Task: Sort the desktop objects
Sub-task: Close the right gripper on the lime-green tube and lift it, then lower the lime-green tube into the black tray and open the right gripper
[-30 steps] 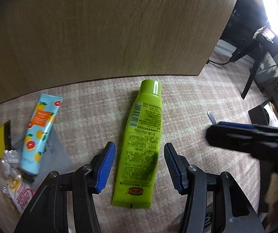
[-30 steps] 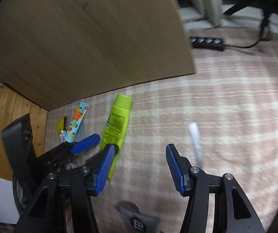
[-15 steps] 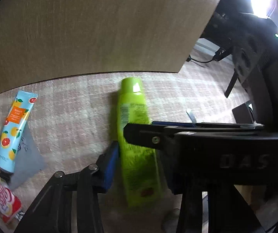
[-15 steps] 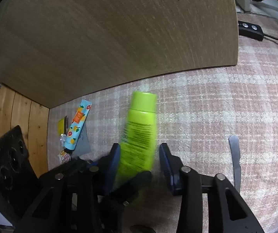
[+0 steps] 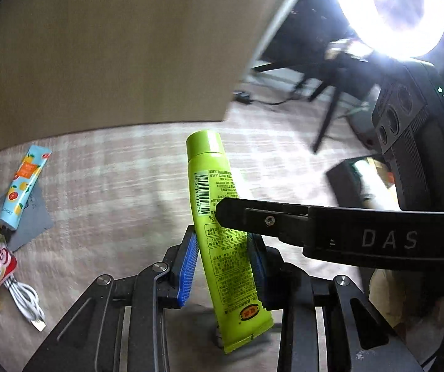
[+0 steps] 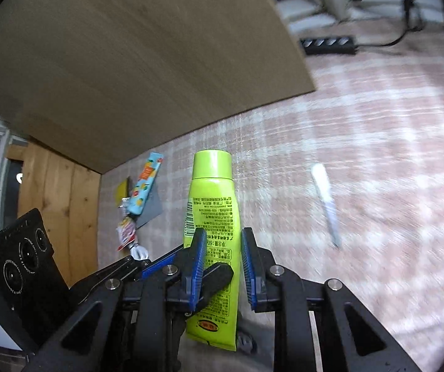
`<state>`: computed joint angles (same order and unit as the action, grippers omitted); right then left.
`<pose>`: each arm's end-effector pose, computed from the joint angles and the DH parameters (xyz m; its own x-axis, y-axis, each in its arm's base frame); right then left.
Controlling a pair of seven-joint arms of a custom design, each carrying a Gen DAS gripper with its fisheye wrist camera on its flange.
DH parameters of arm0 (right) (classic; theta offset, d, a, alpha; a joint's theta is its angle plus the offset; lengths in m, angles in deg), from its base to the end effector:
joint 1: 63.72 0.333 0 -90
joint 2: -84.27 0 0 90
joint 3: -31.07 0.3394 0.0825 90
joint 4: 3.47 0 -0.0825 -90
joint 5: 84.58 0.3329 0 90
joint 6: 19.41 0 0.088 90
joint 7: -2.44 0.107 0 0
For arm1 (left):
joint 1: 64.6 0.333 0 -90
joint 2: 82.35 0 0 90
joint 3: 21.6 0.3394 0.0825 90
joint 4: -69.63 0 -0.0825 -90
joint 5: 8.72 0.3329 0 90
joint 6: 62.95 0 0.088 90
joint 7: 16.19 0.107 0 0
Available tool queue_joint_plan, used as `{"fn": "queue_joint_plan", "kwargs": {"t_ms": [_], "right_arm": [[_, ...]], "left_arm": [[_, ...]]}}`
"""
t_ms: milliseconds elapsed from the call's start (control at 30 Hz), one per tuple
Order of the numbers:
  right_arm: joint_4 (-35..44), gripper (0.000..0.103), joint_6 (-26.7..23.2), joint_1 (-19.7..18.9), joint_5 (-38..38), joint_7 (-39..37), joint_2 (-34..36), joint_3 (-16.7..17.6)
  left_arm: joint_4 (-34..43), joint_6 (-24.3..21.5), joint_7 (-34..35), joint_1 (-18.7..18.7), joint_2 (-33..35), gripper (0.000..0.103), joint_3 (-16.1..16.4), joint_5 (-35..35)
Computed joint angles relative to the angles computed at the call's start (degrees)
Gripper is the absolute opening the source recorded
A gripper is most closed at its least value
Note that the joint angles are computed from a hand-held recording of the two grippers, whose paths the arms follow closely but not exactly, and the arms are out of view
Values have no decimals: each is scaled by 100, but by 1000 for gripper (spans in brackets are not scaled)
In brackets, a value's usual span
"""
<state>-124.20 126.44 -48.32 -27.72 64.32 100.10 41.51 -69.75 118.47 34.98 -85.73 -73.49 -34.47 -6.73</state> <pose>0.5113 0.2301 0.3585 0.1574 -0.7893 -0.5934 -0.9828 -0.0663 -0.1725 0.4236 -0.2861 0.3766 -0.0238 -0.9335 0.3579 -0.8973 -0.1379 -0.4193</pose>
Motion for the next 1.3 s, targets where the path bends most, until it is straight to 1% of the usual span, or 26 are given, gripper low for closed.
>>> {"fn": "queue_joint_plan", "kwargs": {"t_ms": [33,100,133,200,233,300,367,433,467,500,600,733,867,1000,1167,1200,1300], "right_arm": [[-89,21,19,-16,51,-27,-121,3],[-345,21,-14,-91,195,-189,-449,-54],[-477,21,-40,-118,274,-273,-616,-102],[-754,21,-110,-159,382,-441,-966,-238],[-881,21,-141,-167,426,-505,-1119,-312],[-1117,21,-214,-194,495,-614,-1414,-475],[-1338,21,-331,-274,478,-705,-1717,-684],[-1549,21,-381,-346,434,-755,-2011,-858],[-1618,21,-387,-371,423,-789,-2094,-929],[-1697,21,-448,-428,372,-811,-2212,-1026],[-1890,21,-664,-662,179,-893,-2504,-1340],[-2005,21,-822,-993,-117,-907,-2698,-1651],[-1892,21,-1061,-1291,-347,-936,-2611,-1869],[-1670,21,-1199,-1497,-484,-928,-2311,-1889],[-1484,21,-1113,-1634,-655,-874,-2028,-1781],[-1448,21,-1099,-1658,-686,-839,-1975,-1766],[-1398,21,-1002,-1718,-804,-783,-1886,-1725]], "left_arm": [[49,-48,-201,-298,-60,35,232,177],[159,-133,-566,-667,-136,35,506,560],[256,-180,-851,-897,-154,35,657,858],[416,-274,-1139,-986,-155,35,635,1172],[562,-366,-1402,-1131,-131,35,692,1440],[793,-506,-1784,-1270,-69,35,707,1831],[1114,-649,-2077,-1369,60,35,628,2111],[1507,-813,-2249,-1434,250,35,481,2291],[1587,-858,-2249,-1413,274,35,394,2297],[1857,-973,-2209,-1435,420,35,283,2287],[2414,-1249,-2102,-1553,725,35,140,2302],[3452,-1635,-1658,-1676,1393,35,-100,2017],[4400,-2067,-1311,-1903,1998,35,-66,1790],[5059,-2459,-974,-1966,2449,35,-92,1498],[5615,-2698,-614,-1962,2883,35,-111,1158],[5781,-2836,-797,-2107,2963,35,72,1182],[6164,-3034,-632,-2110,3221,35,54,1107]]}}
